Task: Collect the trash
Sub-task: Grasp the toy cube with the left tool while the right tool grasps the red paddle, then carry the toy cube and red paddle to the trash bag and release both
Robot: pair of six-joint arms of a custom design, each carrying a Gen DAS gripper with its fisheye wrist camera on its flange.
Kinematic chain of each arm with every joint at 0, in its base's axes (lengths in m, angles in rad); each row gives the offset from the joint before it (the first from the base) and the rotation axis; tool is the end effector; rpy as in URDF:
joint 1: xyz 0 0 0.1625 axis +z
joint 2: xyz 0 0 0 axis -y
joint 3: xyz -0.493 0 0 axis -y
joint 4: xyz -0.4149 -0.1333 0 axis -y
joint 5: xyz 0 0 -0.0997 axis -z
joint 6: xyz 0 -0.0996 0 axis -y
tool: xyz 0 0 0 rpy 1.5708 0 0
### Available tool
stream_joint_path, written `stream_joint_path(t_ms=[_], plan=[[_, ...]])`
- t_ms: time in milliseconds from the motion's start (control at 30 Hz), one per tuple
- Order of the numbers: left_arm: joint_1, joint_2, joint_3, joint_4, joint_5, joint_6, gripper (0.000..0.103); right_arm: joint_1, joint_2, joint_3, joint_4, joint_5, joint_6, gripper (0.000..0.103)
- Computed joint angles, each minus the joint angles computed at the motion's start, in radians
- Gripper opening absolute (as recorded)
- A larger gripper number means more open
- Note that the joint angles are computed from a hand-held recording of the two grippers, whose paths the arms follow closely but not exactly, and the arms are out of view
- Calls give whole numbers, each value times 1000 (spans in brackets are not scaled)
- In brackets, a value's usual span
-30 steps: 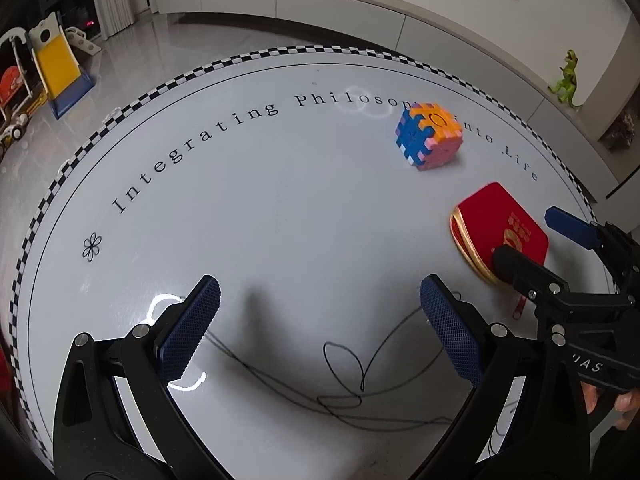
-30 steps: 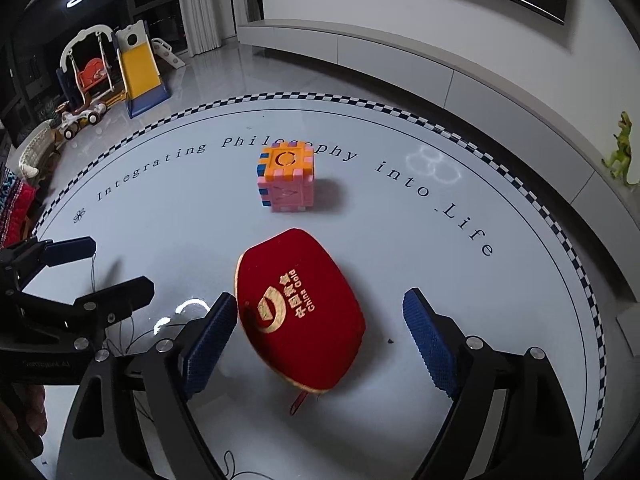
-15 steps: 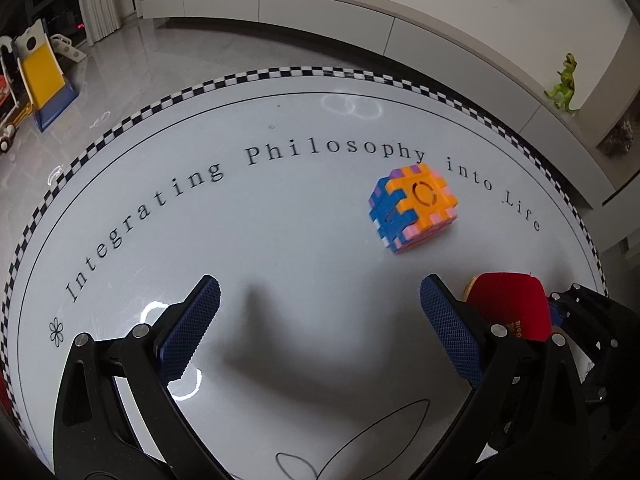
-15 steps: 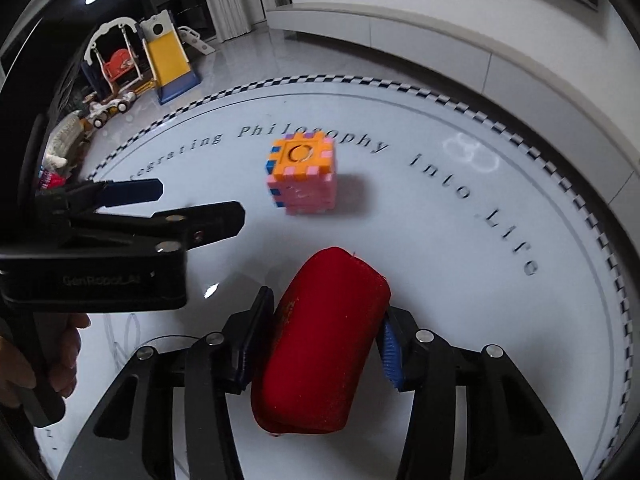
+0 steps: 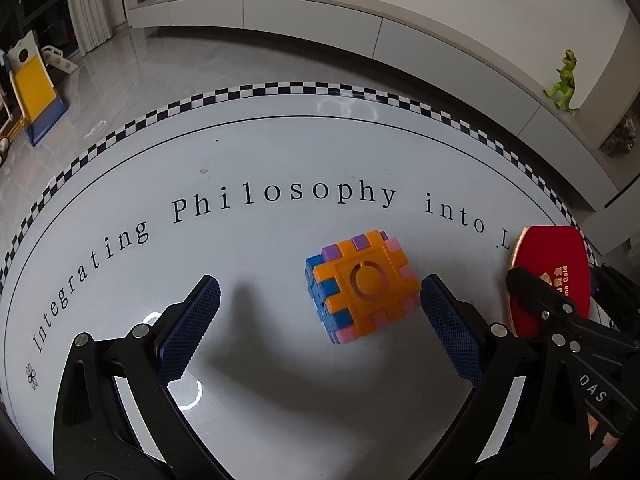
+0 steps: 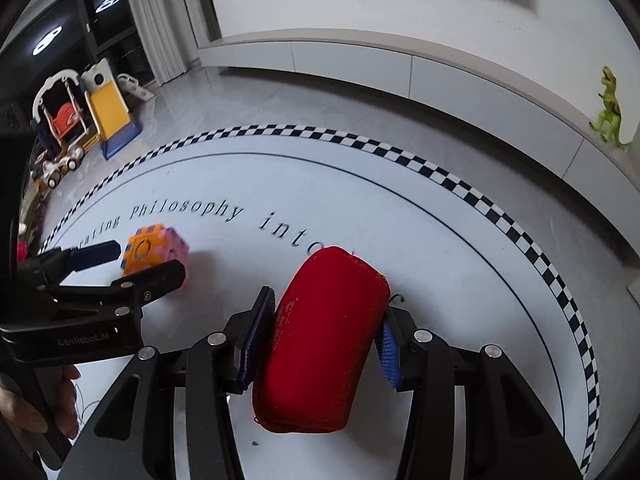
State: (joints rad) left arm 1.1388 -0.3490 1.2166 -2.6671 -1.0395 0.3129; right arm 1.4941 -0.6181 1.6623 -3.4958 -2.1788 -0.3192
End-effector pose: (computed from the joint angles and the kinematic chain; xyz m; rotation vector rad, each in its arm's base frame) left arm -0.1882 -0.8472 -0.0464 0.8721 2.4559 -0.3408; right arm 0.0197 -0.7405 0.1144 -0.0578 -2.2642 0.8971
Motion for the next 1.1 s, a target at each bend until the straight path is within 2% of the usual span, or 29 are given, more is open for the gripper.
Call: stream_joint_path(t_ms=[67,133,200,267,333,667,1100], plan=[[-1,7,2,-31,5,6,95,-5,-3,4,-6,6,6,49],[-3,10,2,-25,8,4,78,-8,0,1,-11,4,3,49],[-9,12,18,-55,41,17,54,-9,-3,1,-6,5,3,49],[-15,7,37,-83,65,40,43,-9,-8,10,-9,7,3,49],[-11,-15,56,-64,30,25,42,-5,-10,15,-11,2,4,49],[-18,-157,262,-142,-11,58,42,31,-45,114,-50,5,48,49],[-16,-376,547,-246,-18,59,42,174,-65,249,-107,-51,102,49]])
